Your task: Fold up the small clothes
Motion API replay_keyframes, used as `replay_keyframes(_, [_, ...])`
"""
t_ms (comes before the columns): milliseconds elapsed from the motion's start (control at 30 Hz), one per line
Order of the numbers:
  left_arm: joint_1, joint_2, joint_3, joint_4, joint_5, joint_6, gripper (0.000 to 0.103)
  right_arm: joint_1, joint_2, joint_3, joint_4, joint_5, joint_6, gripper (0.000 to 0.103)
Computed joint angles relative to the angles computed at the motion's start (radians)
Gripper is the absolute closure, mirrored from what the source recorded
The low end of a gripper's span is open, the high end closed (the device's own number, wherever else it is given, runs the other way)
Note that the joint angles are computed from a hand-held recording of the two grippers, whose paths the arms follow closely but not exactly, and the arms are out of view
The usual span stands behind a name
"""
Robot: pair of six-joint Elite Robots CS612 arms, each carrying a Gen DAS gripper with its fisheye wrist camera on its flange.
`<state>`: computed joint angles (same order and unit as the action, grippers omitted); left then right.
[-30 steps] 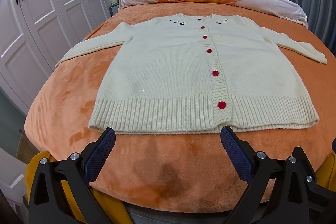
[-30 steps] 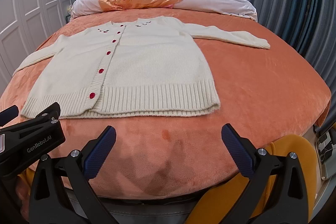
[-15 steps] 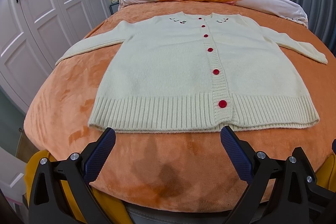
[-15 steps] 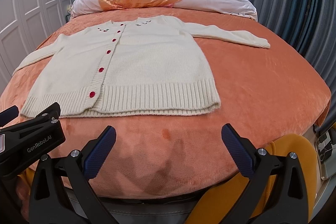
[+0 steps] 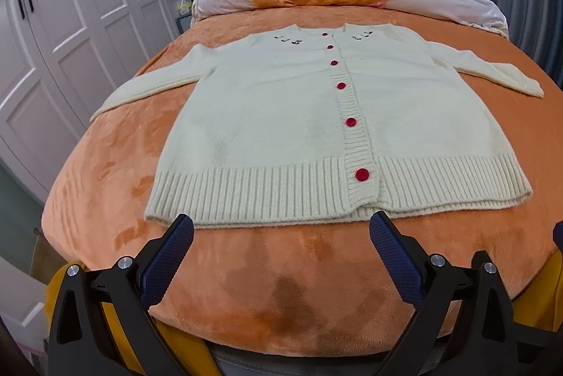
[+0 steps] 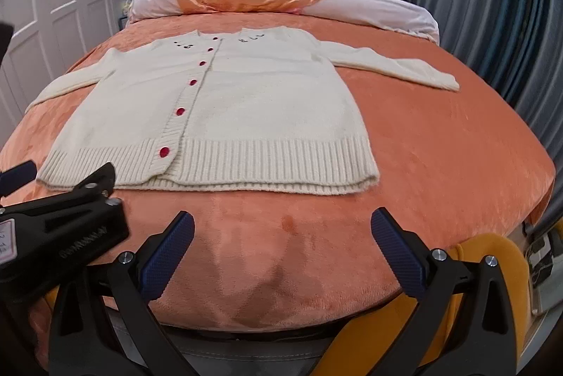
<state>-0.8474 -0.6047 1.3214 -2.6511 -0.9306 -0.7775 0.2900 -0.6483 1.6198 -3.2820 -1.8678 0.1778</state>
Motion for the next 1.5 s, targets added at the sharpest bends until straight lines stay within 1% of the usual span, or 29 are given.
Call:
replay_keyframes(367, [0.006,-0.003,-0.004,0.021,-0.005,-0.031,0.005,-0.005,-0.001,0.0,0.009,-0.012,0.028,0.005])
replay_keyframes(633, [0.01,-0.003,-0.004,0.024,-0.013,-0.035,0.005,-0.006,0.002,-0.003,0.017,-0.007,0.021,0.005])
replay_keyframes(767, [0.015,-0.001,-0.01,0.034,-0.029,-0.04,0.005,-0.01,0.006,-0.01,0.017,-0.009,0.008,0.005])
replay_keyframes(867, [0.022,0.003,-0.02,0.042,-0.039,-0.045,0.005,-0.023,0.006,-0.017,0.021,0.013,0.007,0.005])
replay_keyframes(933, [0.028,0.007,-0.033,0.054,-0.052,-0.049,0.005,-0.039,0.007,-0.023,0.026,0.043,0.011,0.005])
replay_keyframes(1033, [0.036,0.019,-0.064,0.101,-0.045,-0.051,0.005,-0.068,0.012,-0.043,0.035,0.094,-0.006,0.005])
replay_keyframes(1100, [0.047,0.026,-0.079,0.087,-0.065,-0.024,0.005,-0.094,0.022,-0.071,0.041,0.122,-0.035,0.005])
replay_keyframes(1133, [0.051,0.028,-0.083,0.081,-0.072,-0.017,0.005,-0.104,0.027,-0.086,0.046,0.124,-0.038,0.005])
replay_keyframes(1200, [0.064,0.038,-0.104,0.071,-0.089,-0.004,0.005,-0.137,0.04,-0.125,0.058,0.133,-0.029,0.005])
replay_keyframes(1267, [0.074,0.049,-0.125,0.065,-0.101,0.007,0.005,-0.176,0.055,-0.173,0.089,0.151,0.008,0.005])
replay_keyframes(1333, [0.084,0.063,-0.152,0.062,-0.099,0.011,0.005,-0.218,0.078,-0.229,0.122,0.164,0.066,0.005])
replay_keyframes(1367, [0.089,0.071,-0.167,0.066,-0.102,0.009,0.005,-0.247,0.098,-0.274,0.149,0.172,0.115,0.005])
replay_keyframes(1467, [0.105,0.097,-0.218,0.082,-0.12,-0.001,0.005,-0.303,0.149,-0.376,0.203,0.18,0.214,0.005])
replay_keyframes(1500, [0.11,0.105,-0.233,0.088,-0.124,-0.005,0.005,-0.316,0.164,-0.406,0.217,0.18,0.235,0.005])
